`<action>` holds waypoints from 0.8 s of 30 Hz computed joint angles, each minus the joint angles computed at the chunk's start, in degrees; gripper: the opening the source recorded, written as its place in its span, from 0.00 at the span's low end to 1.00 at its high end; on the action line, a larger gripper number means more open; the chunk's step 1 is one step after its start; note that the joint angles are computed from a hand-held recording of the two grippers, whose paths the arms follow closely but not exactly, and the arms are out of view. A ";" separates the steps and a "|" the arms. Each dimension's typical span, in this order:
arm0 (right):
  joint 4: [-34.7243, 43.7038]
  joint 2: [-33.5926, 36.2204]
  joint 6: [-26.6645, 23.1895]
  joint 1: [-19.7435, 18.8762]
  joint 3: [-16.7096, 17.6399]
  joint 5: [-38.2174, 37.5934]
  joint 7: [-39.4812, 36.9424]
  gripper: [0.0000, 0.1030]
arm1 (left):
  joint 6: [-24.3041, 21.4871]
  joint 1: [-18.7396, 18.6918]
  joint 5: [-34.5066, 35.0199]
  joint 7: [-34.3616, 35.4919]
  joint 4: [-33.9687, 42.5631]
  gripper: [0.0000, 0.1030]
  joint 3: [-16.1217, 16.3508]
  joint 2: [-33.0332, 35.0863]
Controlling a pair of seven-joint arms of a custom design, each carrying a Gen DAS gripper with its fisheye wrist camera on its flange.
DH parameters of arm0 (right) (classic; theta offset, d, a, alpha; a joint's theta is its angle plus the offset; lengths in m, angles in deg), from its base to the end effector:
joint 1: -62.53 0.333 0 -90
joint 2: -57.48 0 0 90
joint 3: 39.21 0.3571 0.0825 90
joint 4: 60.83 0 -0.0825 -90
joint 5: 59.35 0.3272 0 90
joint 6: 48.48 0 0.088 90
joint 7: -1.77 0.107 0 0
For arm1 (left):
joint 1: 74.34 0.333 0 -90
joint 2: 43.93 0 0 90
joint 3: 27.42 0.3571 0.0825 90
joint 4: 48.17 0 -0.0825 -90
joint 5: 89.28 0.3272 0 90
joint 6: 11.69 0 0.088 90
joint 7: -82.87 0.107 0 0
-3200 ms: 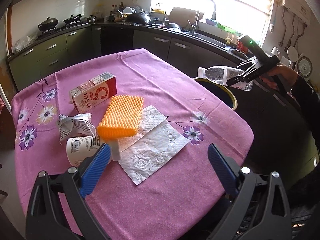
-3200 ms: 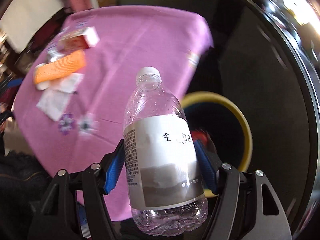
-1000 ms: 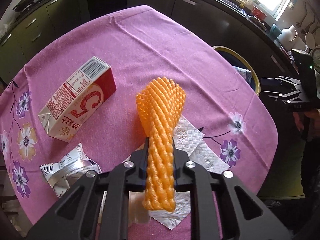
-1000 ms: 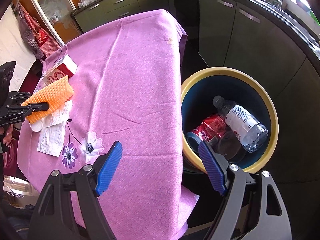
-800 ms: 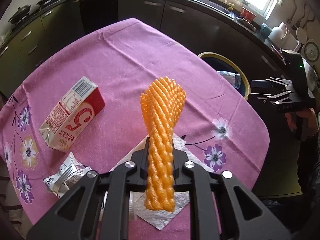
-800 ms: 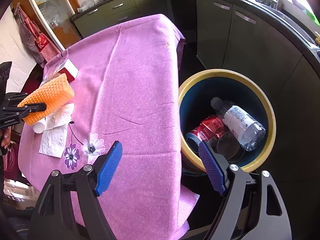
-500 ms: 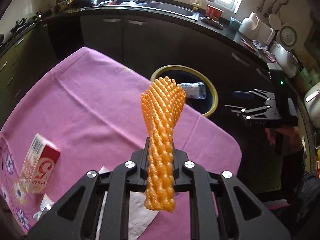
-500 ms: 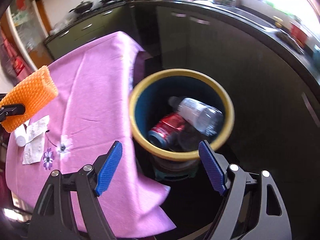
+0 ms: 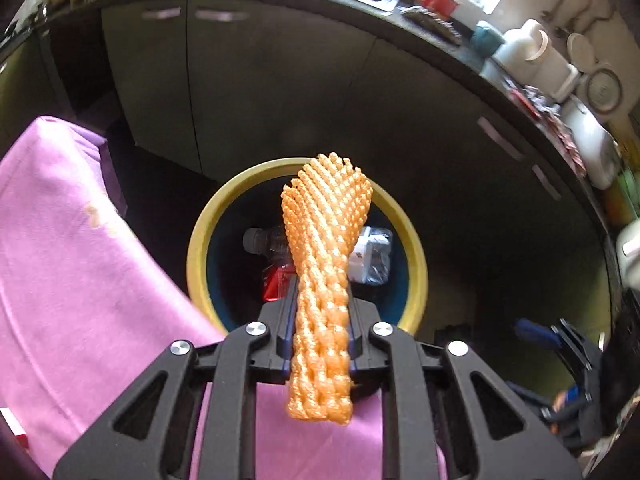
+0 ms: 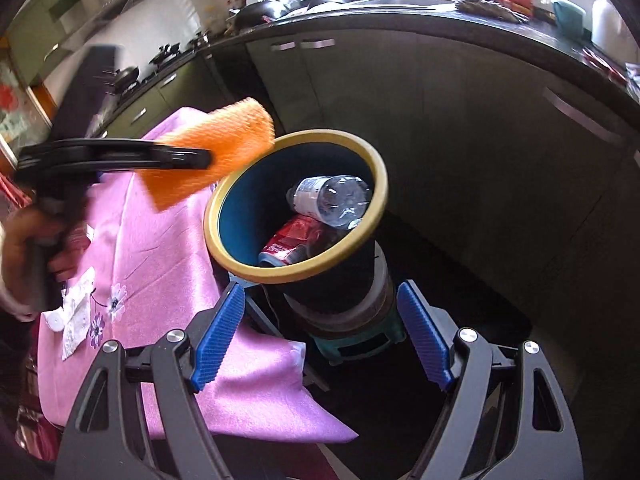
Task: Collect trash
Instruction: 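Carry the orange foam net over the bin and open the left gripper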
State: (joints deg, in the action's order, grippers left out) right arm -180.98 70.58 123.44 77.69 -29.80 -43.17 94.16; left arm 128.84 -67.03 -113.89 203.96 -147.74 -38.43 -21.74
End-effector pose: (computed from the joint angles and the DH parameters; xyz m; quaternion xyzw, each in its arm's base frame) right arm 0.5474 0.2199 0.4683 -0.6994 0.6303 -0.1014 0.3214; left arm 0.6495 -0.0237 0.4613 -0.5778 0.7766 -0.2486 0.0345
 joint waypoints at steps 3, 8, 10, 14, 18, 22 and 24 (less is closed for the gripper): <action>-0.89 -0.62 0.80 -1.95 1.88 3.14 -2.50 0.76 | 1.94 -3.02 4.89 -6.85 2.53 0.42 2.14 3.53; -1.18 -0.74 1.20 -2.57 2.55 6.17 -4.80 0.76 | 4.09 -2.29 6.42 -10.96 1.58 0.59 1.15 4.02; -1.02 -0.55 1.16 -2.30 2.30 6.43 -4.98 0.76 | 6.18 -0.62 4.25 -9.23 -1.50 0.63 -0.29 1.77; -0.80 -0.22 1.07 -1.66 1.99 6.32 -4.81 0.76 | 12.11 4.75 -8.86 2.01 -11.82 0.72 -4.43 -6.72; 0.02 0.53 0.36 -0.49 1.30 4.89 -3.81 0.76 | 15.45 7.42 -25.98 17.62 -21.68 0.80 -5.33 -16.60; 1.43 1.73 -0.74 0.24 1.53 3.82 -3.61 0.76 | 13.12 8.04 -38.37 29.94 -29.97 0.87 -0.73 -26.23; 2.47 2.37 -1.56 0.77 1.53 2.98 -3.37 0.76 | 12.59 7.90 -40.90 33.88 -33.94 0.87 2.44 -30.25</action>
State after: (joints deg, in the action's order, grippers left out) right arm -178.52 72.95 121.89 78.46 -28.27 -40.19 90.79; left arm 141.43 -59.13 -154.79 237.84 -181.68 -36.00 -51.99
